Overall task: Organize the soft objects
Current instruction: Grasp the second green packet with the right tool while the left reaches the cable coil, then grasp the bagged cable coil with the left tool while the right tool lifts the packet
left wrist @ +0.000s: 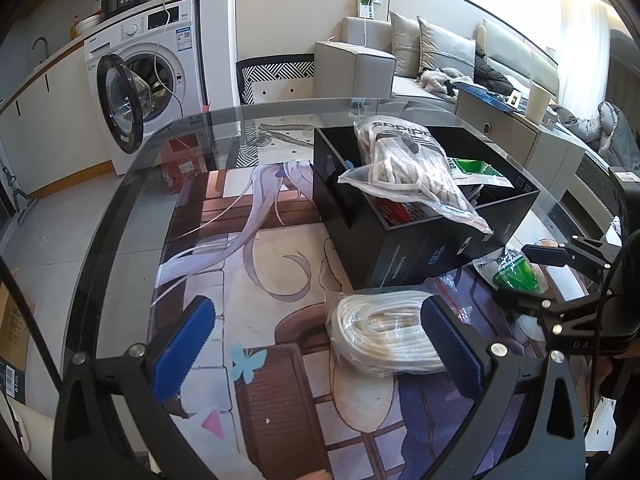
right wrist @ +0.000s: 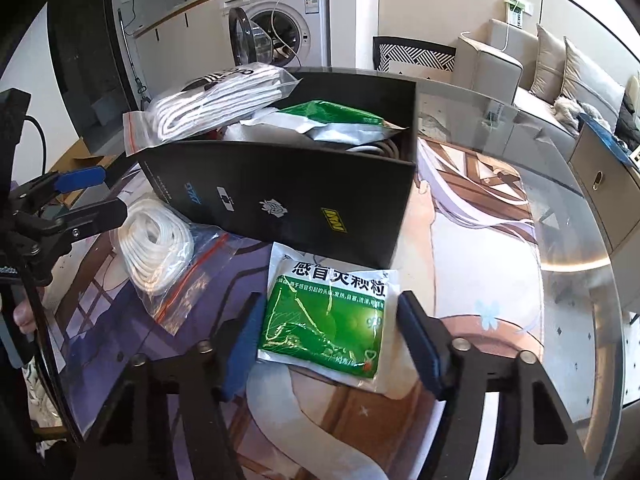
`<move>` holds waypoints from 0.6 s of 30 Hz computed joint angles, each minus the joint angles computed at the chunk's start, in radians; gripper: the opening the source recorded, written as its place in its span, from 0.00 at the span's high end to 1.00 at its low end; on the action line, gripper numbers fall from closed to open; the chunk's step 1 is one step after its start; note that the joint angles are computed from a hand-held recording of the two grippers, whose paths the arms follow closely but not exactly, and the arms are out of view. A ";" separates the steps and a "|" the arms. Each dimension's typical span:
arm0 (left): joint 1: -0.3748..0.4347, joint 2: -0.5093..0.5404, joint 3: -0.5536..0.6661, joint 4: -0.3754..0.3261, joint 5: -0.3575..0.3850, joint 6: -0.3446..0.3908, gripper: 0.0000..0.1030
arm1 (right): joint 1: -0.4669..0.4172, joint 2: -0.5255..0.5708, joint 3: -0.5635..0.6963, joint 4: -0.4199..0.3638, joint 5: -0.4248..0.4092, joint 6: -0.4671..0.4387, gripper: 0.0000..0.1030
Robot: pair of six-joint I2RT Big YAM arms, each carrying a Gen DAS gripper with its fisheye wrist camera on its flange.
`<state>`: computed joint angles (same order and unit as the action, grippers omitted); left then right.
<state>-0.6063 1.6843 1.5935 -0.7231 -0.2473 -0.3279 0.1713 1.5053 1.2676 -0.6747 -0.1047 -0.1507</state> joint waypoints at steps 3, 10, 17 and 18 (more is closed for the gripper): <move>-0.003 0.001 0.002 -0.004 0.001 0.003 0.00 | -0.007 -0.014 -0.011 0.005 -0.021 -0.008 0.49; -0.009 0.010 0.014 -0.011 0.061 -0.005 0.00 | -0.019 -0.027 -0.022 0.004 -0.065 -0.024 0.52; -0.033 0.031 0.037 -0.027 0.083 0.003 0.00 | -0.037 -0.063 -0.039 0.022 -0.105 -0.037 0.52; -0.034 0.033 0.039 -0.029 0.085 0.003 0.00 | -0.039 -0.069 -0.039 0.022 -0.107 -0.039 0.52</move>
<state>-0.6403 1.7174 1.6326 -0.7521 -0.1623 -0.3248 0.1325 1.4366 1.2289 -0.6530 -0.2121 -0.1900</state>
